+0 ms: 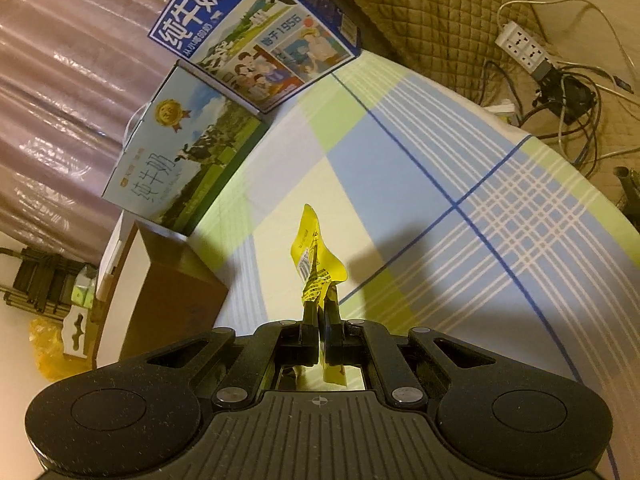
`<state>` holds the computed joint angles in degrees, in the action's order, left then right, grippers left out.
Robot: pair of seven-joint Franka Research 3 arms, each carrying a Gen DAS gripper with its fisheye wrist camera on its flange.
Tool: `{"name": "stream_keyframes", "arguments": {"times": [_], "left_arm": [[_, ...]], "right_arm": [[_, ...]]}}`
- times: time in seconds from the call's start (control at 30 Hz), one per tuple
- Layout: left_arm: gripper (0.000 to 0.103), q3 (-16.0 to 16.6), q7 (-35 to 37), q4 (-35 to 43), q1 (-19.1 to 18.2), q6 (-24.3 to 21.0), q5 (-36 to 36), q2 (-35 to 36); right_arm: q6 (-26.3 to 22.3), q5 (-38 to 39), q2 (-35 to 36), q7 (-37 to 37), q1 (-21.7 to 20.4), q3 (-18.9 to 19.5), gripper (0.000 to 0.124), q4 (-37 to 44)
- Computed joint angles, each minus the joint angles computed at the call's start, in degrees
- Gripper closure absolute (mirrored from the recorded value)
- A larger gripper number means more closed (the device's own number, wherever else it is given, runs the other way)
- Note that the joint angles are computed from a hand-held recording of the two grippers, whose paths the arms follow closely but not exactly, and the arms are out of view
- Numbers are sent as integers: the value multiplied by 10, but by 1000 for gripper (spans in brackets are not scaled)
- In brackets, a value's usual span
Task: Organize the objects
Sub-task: 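Close the left tool on the dark brown scrunchie and lift it, then carry the scrunchie with the left tool while the right tool carries the yellow packet into the box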
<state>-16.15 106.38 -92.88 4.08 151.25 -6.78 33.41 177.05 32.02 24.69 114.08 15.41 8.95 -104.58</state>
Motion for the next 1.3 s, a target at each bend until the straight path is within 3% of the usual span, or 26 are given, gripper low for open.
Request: {"name": "stream_keyframes", "arguments": {"times": [0.13,0.27,0.87,1.07,1.3], "left_arm": [[72,-3,11,-4,1,3,4,-3],[78,-6,22,-14,5,10,1,-12],[81,3,13,-97,46,60,-66,-106],[81,26,-11,-141,58,87,-84,-158],[81,62,-52,-177,63,114,-71,-202]], "right_arm": [[-5,-6,0,9,7,-10,124,0],[-8,-8,1,9,7,-8,124,2],[-20,32,14,-68,-18,49,124,40],[-51,69,41,-130,-30,85,124,93],[-110,93,100,-195,-12,96,124,208]]}}
